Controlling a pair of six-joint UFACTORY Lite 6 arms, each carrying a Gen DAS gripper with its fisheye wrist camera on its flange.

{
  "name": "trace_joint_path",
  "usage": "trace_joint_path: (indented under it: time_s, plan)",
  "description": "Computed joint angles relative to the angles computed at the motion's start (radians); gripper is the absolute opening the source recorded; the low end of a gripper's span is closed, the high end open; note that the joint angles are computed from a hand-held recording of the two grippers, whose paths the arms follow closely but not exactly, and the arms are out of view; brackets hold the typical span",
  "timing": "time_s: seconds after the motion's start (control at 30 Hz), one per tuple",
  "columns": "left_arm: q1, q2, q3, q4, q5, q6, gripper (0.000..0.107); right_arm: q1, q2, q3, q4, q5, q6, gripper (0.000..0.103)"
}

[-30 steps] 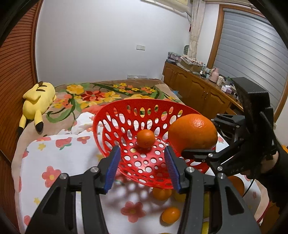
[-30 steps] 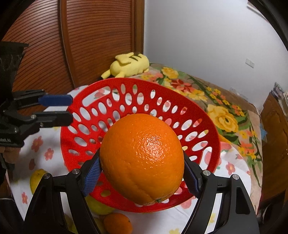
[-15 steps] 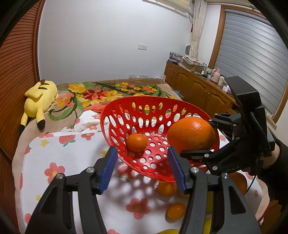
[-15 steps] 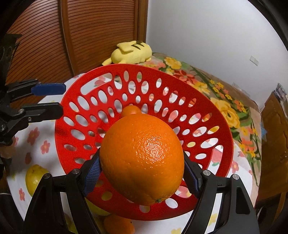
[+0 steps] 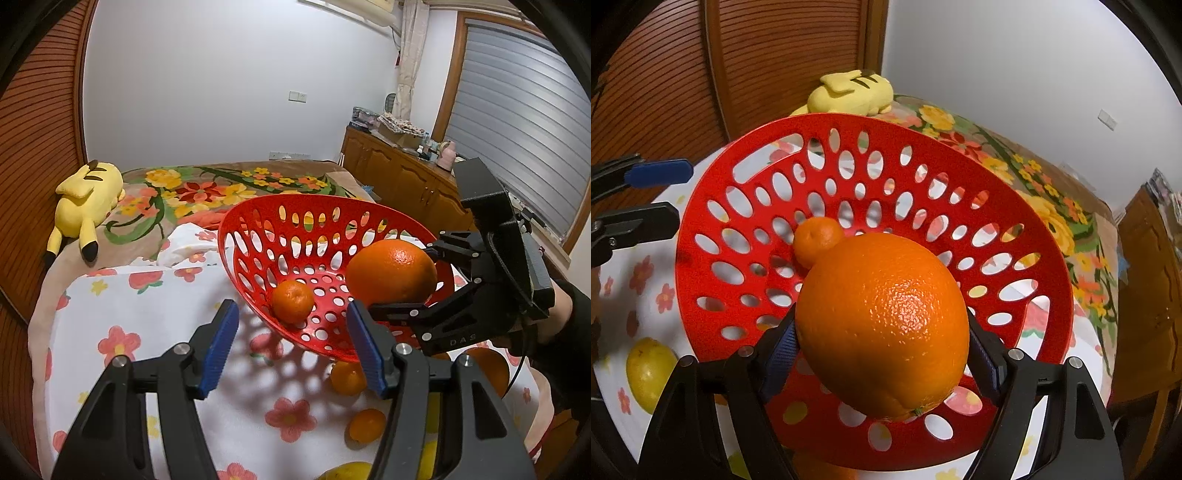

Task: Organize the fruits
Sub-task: 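Lower the large orange into the red basket and open the right tool, then grip a yellow-green pomelo with the left tool while the right tool grips another large orange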

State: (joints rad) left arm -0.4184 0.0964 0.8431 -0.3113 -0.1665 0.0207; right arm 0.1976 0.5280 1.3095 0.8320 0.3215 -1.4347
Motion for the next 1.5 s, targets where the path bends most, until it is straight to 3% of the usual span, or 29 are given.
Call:
trace_joint_path:
  time_s: [0.13,0.43,0.97,1.27,1.5]
  plan:
    - [-0.005,-0.007,-0.004,-0.04,0.003,0.036,0.061,-0.002,-0.042,-0.03,0.117,-0.004,-0.102,0.088]
    - [-0.05,-0.089,-0.077,-0.242,-0.006,0.219,0.063,-0.053,-0.213,-0.111,0.248,0.061,-0.2,0.088]
    - [-0.263,-0.263,-0.259,-0.776,-0.108,0.639,0.065,-0.294,-0.678,-0.586,0.512,0.21,-0.474,0.088]
    - [-0.397,-0.284,-0.345,-0.933,-0.197,0.673,0.066,-0.487,-0.798,-0.799,0.582,0.34,-0.612,0.089]
    - [-0.48,-0.258,-0.402,-0.922,-0.266,0.536,0.066,-0.599,-0.757,-0.907,0.672,0.386,-0.798,0.089]
